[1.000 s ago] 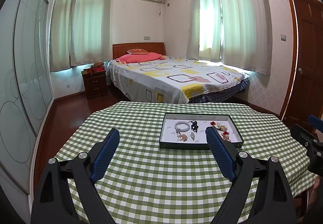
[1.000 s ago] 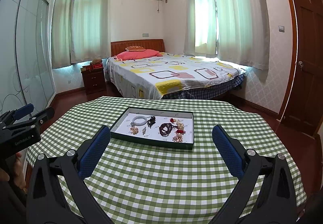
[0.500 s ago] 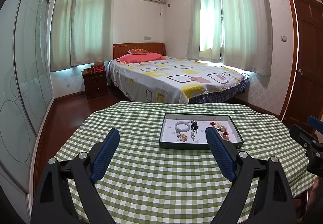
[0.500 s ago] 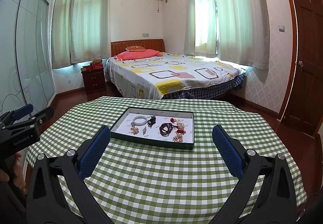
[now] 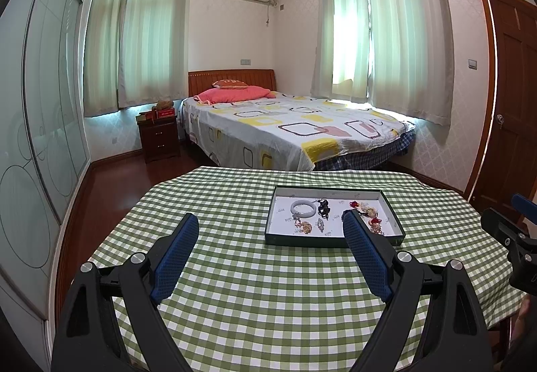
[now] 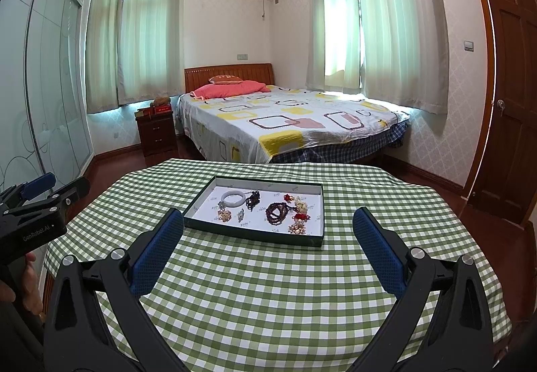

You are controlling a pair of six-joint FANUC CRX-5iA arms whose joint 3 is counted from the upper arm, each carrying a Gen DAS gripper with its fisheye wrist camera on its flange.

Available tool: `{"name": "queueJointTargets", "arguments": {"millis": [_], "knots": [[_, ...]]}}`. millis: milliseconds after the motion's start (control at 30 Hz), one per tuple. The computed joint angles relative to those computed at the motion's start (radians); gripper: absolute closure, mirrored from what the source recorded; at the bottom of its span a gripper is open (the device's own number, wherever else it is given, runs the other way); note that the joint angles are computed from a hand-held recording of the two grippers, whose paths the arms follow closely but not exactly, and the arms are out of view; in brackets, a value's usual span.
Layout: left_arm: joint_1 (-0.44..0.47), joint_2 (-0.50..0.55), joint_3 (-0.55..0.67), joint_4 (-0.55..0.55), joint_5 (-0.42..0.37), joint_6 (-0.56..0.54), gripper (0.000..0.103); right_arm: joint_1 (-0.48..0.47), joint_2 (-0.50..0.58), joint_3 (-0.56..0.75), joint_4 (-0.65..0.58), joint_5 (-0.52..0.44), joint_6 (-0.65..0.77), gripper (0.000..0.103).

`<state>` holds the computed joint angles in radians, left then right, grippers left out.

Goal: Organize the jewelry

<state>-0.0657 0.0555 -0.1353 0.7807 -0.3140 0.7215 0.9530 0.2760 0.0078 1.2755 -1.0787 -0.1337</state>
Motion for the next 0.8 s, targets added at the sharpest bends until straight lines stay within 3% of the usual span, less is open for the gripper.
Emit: {"name": "queueJointTargets", "arguments": {"millis": [800], "knots": [[-0.005, -0.004, -0.02, 0.037, 0.019, -0.028, 0.018, -0.001, 0.005, 0.002, 0.007, 0.0, -0.006, 0.005]]}}
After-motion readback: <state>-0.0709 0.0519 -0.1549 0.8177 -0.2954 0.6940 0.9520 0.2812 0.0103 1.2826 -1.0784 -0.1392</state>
